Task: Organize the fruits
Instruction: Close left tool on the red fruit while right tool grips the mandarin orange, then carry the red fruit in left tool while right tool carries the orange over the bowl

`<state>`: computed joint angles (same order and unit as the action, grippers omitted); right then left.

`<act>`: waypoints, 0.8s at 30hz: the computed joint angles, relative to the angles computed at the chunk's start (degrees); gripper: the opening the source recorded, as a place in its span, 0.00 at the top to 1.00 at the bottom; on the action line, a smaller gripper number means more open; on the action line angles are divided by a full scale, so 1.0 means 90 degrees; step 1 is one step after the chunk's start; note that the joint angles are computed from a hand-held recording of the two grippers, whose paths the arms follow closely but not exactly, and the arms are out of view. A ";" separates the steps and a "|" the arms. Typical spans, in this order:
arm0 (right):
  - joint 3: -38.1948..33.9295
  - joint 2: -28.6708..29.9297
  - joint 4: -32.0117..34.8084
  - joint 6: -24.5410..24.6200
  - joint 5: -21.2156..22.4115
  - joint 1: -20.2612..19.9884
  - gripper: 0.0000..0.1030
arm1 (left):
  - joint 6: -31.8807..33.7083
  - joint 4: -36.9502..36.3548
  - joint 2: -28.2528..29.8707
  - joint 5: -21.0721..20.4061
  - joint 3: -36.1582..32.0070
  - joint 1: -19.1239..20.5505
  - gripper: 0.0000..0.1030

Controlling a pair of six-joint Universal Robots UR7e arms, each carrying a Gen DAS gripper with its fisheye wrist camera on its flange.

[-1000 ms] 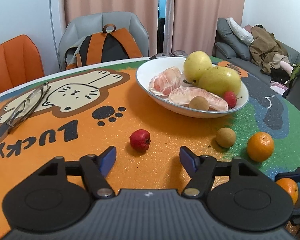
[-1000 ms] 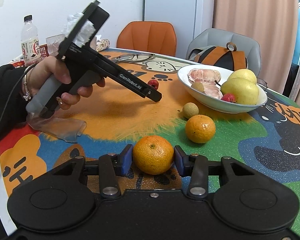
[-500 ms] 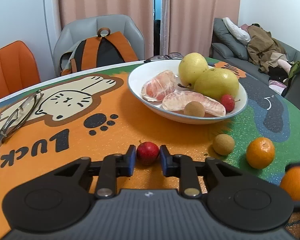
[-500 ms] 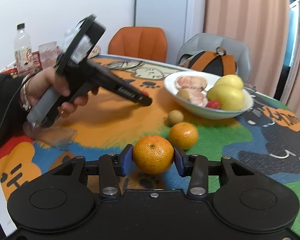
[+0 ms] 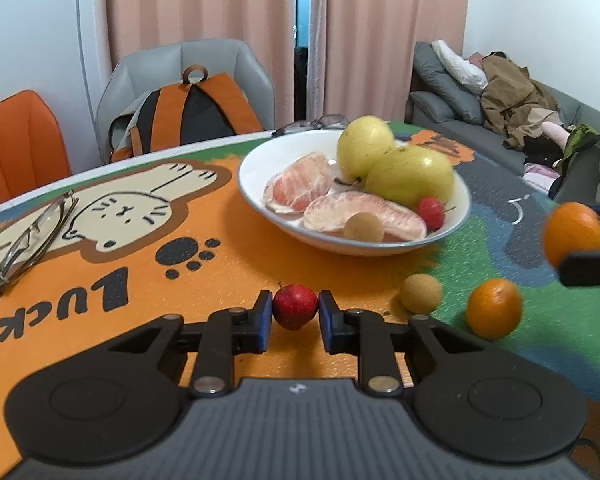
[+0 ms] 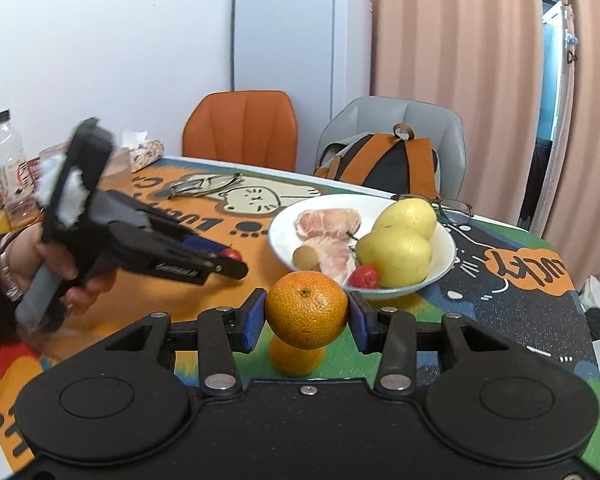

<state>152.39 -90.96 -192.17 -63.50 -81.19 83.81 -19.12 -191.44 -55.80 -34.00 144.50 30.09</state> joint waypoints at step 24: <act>-0.1160 0.2132 -0.1211 0.0708 -0.0708 0.0612 0.60 | -0.0022 -0.0333 -0.0109 0.0036 0.0299 -0.0444 0.77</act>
